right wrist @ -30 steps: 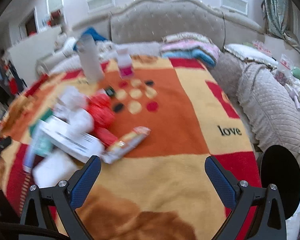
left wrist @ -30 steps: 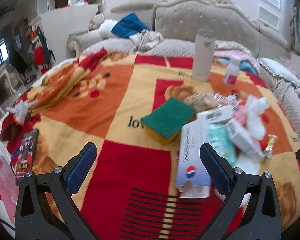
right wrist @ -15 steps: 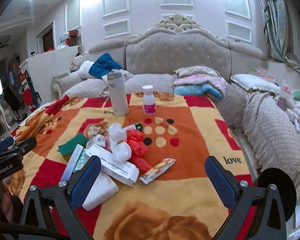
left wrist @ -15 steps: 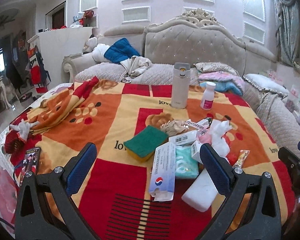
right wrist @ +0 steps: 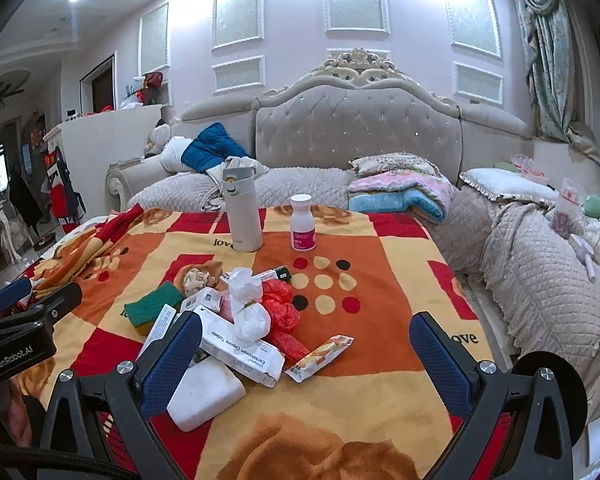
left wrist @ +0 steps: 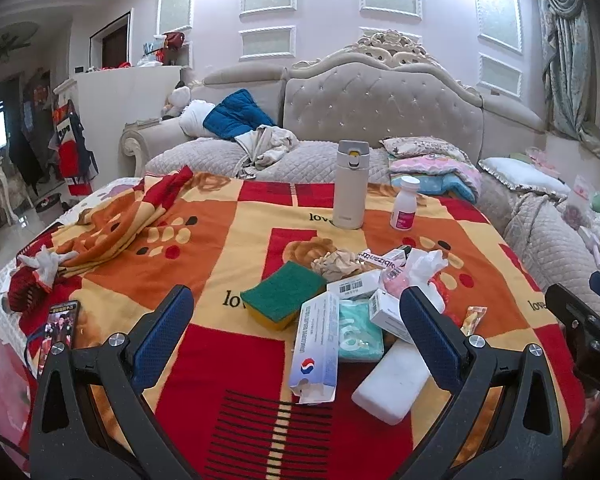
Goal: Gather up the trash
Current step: 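Move both tools toward the pile of items on the blanket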
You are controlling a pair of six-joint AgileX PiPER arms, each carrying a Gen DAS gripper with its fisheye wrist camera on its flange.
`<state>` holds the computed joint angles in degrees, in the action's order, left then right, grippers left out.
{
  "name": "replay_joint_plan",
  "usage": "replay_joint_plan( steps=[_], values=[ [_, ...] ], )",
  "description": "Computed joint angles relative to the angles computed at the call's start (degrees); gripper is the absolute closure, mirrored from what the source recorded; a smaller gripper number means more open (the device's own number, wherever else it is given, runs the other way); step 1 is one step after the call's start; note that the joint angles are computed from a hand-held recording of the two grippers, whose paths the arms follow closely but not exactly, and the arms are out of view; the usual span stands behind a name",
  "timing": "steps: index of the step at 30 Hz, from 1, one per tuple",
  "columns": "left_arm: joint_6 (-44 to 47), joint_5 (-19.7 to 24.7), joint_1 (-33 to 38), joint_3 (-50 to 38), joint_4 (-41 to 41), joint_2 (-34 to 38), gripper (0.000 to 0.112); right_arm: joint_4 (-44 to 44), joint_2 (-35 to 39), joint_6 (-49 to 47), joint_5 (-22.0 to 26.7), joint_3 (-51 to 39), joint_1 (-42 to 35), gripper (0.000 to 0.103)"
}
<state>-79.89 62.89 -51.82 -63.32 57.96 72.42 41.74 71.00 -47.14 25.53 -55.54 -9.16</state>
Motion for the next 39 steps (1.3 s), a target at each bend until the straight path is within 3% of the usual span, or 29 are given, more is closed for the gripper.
replay_joint_plan(
  steps=[39],
  values=[
    [0.77, -5.29, 2.67, 1.85, -3.74, 1.59, 0.01, -0.21, 3.09, -0.09, 2.58, -2.07, -0.8, 0.0]
  ],
)
